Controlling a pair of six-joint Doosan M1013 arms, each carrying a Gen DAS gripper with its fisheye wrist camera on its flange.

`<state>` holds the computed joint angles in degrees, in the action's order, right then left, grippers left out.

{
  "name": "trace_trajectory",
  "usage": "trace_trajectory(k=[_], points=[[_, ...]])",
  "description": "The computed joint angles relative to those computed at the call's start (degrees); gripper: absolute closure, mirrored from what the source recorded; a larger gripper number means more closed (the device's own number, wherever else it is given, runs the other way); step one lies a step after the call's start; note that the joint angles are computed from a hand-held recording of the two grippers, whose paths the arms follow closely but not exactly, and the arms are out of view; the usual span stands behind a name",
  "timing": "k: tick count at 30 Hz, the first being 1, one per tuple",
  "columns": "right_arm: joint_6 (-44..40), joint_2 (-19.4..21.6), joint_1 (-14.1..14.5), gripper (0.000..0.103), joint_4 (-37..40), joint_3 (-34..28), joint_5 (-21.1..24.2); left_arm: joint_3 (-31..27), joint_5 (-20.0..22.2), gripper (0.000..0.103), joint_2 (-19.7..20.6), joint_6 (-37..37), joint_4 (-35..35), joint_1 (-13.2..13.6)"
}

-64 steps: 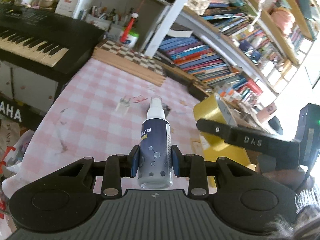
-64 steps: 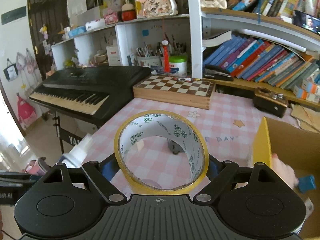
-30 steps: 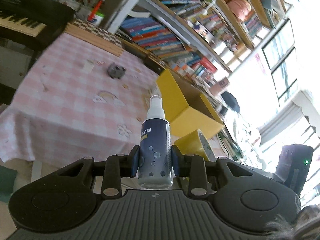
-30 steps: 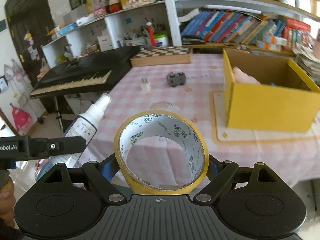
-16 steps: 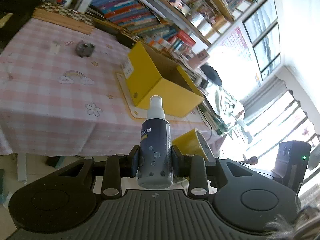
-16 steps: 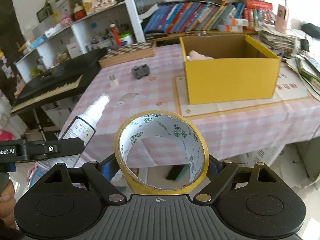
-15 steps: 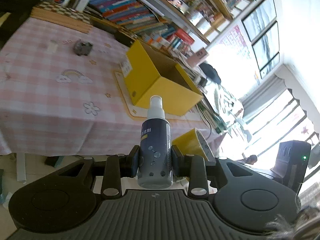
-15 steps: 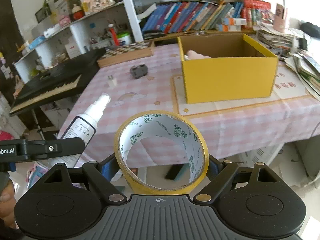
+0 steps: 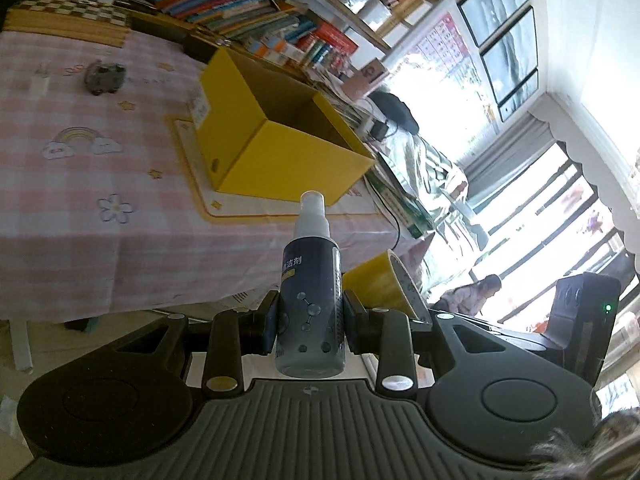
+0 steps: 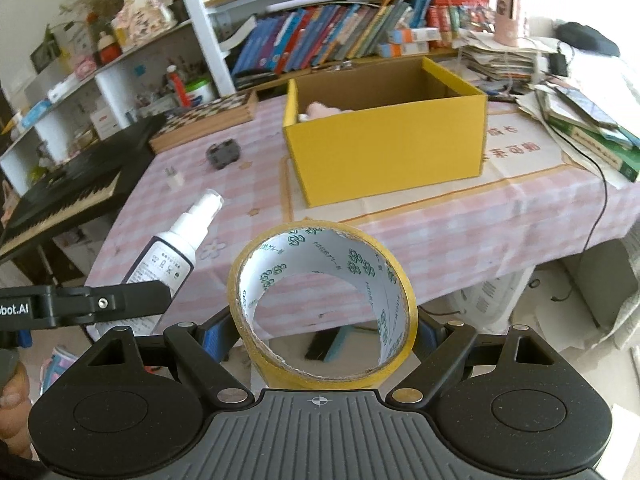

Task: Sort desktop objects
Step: 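Lift the spray bottle and tape roll and carry both toward the yellow box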

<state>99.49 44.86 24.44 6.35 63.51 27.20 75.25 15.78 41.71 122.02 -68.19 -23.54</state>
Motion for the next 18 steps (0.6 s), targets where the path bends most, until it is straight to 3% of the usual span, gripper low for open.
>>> trace_trajectory(k=[18], points=[[-7.32,2.28,-4.41,0.016,6.27,-4.21,3.46,-14.06,4.76,0.073,7.21,-21.39,21.23,-1.89]])
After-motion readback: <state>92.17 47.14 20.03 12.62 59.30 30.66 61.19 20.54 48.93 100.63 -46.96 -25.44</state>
